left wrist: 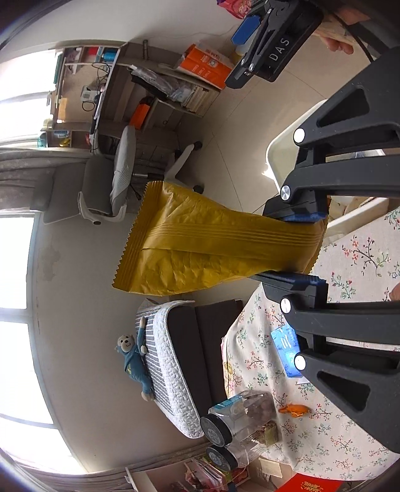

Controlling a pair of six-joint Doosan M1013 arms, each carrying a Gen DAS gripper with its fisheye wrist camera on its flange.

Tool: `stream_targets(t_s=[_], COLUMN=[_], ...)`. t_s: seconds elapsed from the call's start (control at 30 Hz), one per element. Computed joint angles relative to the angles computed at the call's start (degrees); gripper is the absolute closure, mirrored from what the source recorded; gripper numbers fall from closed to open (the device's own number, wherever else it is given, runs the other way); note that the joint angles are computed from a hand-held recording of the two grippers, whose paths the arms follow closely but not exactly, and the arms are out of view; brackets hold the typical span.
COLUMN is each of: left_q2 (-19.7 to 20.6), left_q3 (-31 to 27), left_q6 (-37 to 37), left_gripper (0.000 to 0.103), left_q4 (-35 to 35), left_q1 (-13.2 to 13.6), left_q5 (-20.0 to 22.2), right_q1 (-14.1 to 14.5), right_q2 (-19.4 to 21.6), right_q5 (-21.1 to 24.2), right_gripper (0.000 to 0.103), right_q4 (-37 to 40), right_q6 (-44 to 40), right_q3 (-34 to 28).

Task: Collect trash
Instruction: 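Open the left tool to drop the yellow wrapper into the bin, then move both tools back over the table toward the peel and blue box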

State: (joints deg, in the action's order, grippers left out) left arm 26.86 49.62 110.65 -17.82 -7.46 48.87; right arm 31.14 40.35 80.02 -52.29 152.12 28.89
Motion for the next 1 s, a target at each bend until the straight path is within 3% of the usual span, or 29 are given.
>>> stream_targets(t_s=[0.37,0.5,0.53,0.6,0.67,0.73,0.83,1.0], left_q2=[4.3,6.4,6.8,7.0,7.0,7.4,6.3,3.2], left_q3=[-6.6,-9.8,-10.6,-11.0,-11.1,-12.1,-10.6,-5.7], left_q6=[0.1,0.8,0.8,0.7,1.4,2.0,1.8,-0.5], left_gripper=[0.074,0.049,0.046,0.034,0.025,0.023,0.022,0.016], left_q4=[-4.2,-6.8,-7.4,-8.2,-9.7,-11.4,-10.0,-4.3], left_q1=[-3.1,-3.5,-3.5,-3.3,-2.9,-2.3,-2.1,-2.0], left_q5=[11.9,17.5,18.8,19.5,19.7,21.4,18.1,7.5], right_q1=[-1.1,-1.0,-0.9,-0.8,-0.7,-0.5,-0.1,0.5], right_q2=[-5.1,-5.5,-5.2,-4.7,-4.3,-4.1,-3.2,-1.1], right_q5=[3.6,5.4,6.1,7.7,8.3,8.6,9.5,9.6], right_gripper=[0.007,0.007,0.007,0.007,0.007,0.007,0.007,0.007], right_q4=[-3.7,-5.1,-5.6,-6.6,-7.1,-7.5,-8.9,-8.6], right_q6=[11.4,12.3,12.1,11.3,10.6,10.3,9.2,5.7], right_q3=[8.4,9.2,8.9,8.1,7.6,7.2,5.9,2.4])
